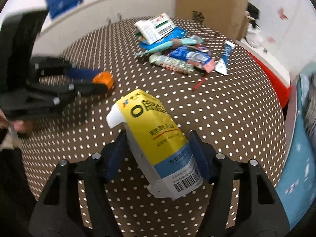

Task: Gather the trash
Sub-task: 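Carry the carton to the blue bin and open the right tool while the left tool holds the cap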

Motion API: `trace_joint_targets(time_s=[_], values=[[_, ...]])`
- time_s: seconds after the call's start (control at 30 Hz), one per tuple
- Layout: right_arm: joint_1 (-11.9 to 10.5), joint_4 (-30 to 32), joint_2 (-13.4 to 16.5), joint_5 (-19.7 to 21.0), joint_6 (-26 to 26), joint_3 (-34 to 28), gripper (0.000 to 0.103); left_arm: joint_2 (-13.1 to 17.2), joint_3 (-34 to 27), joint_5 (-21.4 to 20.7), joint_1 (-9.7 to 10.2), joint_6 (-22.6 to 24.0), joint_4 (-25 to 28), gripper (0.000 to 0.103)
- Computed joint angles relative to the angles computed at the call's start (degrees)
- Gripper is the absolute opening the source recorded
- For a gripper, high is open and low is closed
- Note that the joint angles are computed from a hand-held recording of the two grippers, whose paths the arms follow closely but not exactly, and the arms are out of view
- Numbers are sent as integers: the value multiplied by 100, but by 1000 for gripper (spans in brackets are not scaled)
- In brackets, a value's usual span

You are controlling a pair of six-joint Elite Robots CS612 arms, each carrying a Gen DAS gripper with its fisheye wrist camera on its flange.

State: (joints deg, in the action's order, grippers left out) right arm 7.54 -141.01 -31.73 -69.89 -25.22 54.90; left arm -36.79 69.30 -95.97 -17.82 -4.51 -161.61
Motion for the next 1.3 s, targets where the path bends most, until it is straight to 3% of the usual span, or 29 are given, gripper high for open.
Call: trace_joint_targets(time_s=[0.1, 0.3, 0.67, 0.87, 1.13, 1.23, 1.3], values=[[-126, -493, -152, 300, 581, 346, 52, 3, -32, -31, -17, 29, 24, 29], [-403, -1566, -421, 720, 1678, 984, 51, 53, -211, -173, -101, 138, 42, 29], [-933, -3186, -614, 682, 3619, 1718, 51, 186, -645, -484, -340, 444, 74, 29], [-1232, -3329, -491, 269, 4718, 1946, 51, 303, -951, -611, -495, 593, 170, 29], [-1510, -2849, 88, 33, 5787, 1677, 52, 537, -1447, -705, -715, 908, 492, 29], [-1567, -2709, 295, -6, 6107, 1534, 58, 633, -1639, -718, -792, 1012, 660, 29], [-1604, -2545, 435, -16, 6343, 1421, 73, 721, -1812, -721, -844, 1105, 805, 29]])
